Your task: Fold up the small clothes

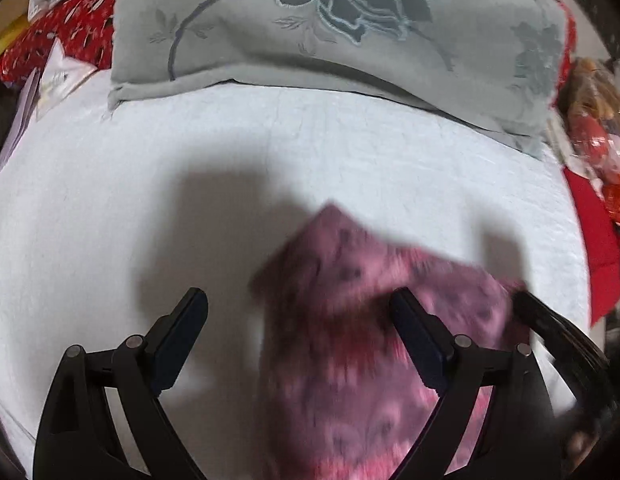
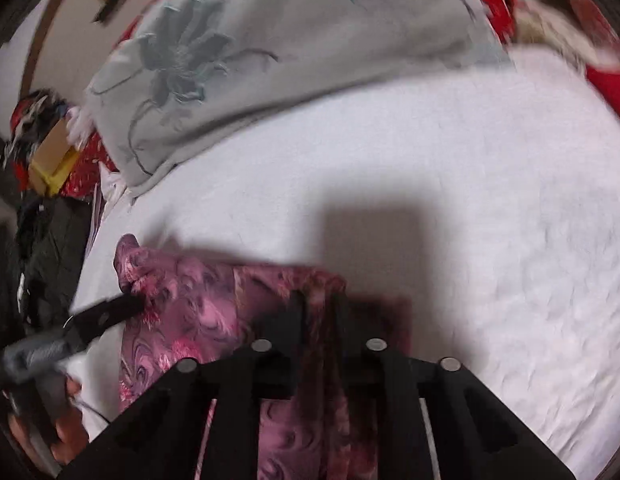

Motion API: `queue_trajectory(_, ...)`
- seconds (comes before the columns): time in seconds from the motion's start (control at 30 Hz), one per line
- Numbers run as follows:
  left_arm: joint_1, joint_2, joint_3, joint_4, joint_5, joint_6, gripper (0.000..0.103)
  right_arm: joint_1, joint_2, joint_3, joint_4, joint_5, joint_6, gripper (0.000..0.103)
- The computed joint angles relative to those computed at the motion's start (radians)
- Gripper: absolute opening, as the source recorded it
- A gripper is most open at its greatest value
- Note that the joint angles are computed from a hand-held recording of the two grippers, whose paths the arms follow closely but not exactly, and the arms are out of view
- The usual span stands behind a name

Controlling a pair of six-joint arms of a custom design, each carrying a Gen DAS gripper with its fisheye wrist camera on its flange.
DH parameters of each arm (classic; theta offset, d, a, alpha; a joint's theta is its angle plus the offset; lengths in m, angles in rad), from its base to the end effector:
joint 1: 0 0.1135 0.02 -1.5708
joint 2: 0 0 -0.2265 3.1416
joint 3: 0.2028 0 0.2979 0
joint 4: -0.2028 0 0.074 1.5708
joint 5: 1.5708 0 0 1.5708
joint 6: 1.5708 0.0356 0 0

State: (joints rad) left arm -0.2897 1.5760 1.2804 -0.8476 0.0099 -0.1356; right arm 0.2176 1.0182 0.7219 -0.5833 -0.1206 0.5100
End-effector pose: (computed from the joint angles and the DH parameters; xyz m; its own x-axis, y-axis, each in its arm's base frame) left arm 0.3480 -0.1041 0.2127 -0.9032 0.1282 -0.4097 0.1691 0.9835 -0.0650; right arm 0.2602 0.0619 0.1942 -0.7978 0.3200 -0.5111 0.1149 0.9127 0.3921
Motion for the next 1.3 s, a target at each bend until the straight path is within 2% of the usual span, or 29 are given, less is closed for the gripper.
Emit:
queue_trajectory(0.07,0.010,0.129,0.085,-0.016,0.017,-0.023,0.094,-0.020,0.017,-0.016,0.021,0.015,0.002,0.011)
queue_trajectory(0.1,0.019,0.168,0.111,-0.027,0.036,-0.039,0.098,-0.030,0.066,-0.006,0.019,0.020,-0.007,0.011)
queue_trajectory(0.13,0.025,0.174,0.115,-0.018,0.042,-0.057,0.099,-0.048,0.071,-0.026,0.050,-0.002,-0.023,0.011)
queue_trajectory(0.23,0.036,0.139,0.121,-0.061,0.061,-0.013,0.095,-0.057,0.018,-0.017,-0.002,0.000,-0.026,0.019)
queue_trajectory(0.27,0.049,0.072,0.077,-0.056,0.081,0.014,0.094,-0.053,-0.020,-0.022,-0.022,0.001,-0.030,0.024)
queue_trajectory(0.3,0.058,0.013,0.035,-0.048,0.092,0.033,0.094,-0.050,-0.093,-0.043,-0.047,-0.019,-0.050,0.024)
queue_trajectory(0.33,0.070,-0.080,-0.033,-0.043,0.102,0.060,0.094,-0.055,-0.167,-0.068,-0.071,-0.085,-0.084,0.024)
queue_trajectory(0.4,0.088,-0.237,-0.159,-0.036,0.132,0.091,0.094,-0.030,-0.285,-0.103,-0.135,-0.123,-0.119,0.026)
queue_trajectory(0.43,0.096,-0.328,-0.238,-0.039,0.155,0.105,0.094,0.003,-0.346,-0.130,-0.163,-0.108,-0.131,0.030)
queue_trajectory(0.5,0.085,-0.405,-0.326,-0.035,0.143,0.106,0.094,0.069,-0.375,-0.159,-0.201,-0.065,-0.146,0.032)
queue_trajectory(0.57,0.032,-0.413,-0.392,-0.030,0.070,0.113,0.095,0.154,-0.300,-0.157,-0.230,0.055,-0.157,0.031)
queue_trajectory(0.6,0.019,-0.415,-0.409,-0.037,0.047,0.118,0.095,0.206,-0.302,-0.168,-0.230,0.139,-0.162,0.033)
queue_trajectory(0.63,0.018,-0.450,-0.426,-0.054,0.043,0.114,0.095,0.228,-0.322,-0.158,-0.254,0.178,-0.151,0.035)
queue_trajectory(0.67,0.022,-0.492,-0.439,-0.068,0.054,0.114,0.094,0.232,-0.333,-0.138,-0.297,0.192,-0.142,0.035)
queue_trajectory(0.73,0.022,-0.637,-0.488,-0.108,0.058,0.134,0.094,0.251,-0.457,-0.139,-0.372,0.165,-0.112,0.040)
queue_trajectory(0.77,0.020,-0.703,-0.517,-0.122,0.054,0.133,0.095,0.257,-0.512,-0.153,-0.391,0.148,-0.115,0.039)
queue_trajectory(0.8,0.023,-0.768,-0.556,-0.133,0.061,0.134,0.095,0.281,-0.565,-0.168,-0.421,0.149,-0.108,0.044)
queue_trajectory(0.83,0.009,-0.812,-0.593,-0.148,0.060,0.127,0.095,0.320,-0.604,-0.191,-0.454,0.177,-0.089,0.051)
queue_trajectory(0.93,-0.057,-0.812,-0.668,-0.150,-0.020,0.105,0.096,0.413,-0.578,-0.253,-0.509,0.260,-0.015,0.053)
queue_trajectory(0.97,-0.053,-0.862,-0.692,-0.156,-0.016,0.085,0.096,0.424,-0.620,-0.271,-0.514,0.280,0.006,0.055)
queue_trajectory(1.03,-0.042,-0.914,-0.678,-0.214,-0.012,0.079,0.095,0.470,-0.624,-0.245,-0.571,0.356,0.089,0.066)
queue_trajectory(1.07,-0.043,-0.944,-0.677,-0.236,-0.022,0.088,0.095,0.507,-0.614,-0.221,-0.610,0.399,0.134,0.066)
queue_trajectory(1.13,-0.060,-1.035,-0.690,-0.282,-0.081,0.102,0.095,0.623,-0.571,-0.162,-0.693,0.502,0.233,0.068)
queue_trajectory(1.2,-0.055,-1.137,-0.709,-0.334,-0.116,0.133,0.095,0.813,-0.489,-0.083,-0.820,0.615,0.399,0.070)
queue_trajectory(1.3,-0.084,-1.293,-0.736,-0.426,-0.175,0.134,0.095,1.006,-0.434,-0.026,-0.942,0.685,0.603,0.083)
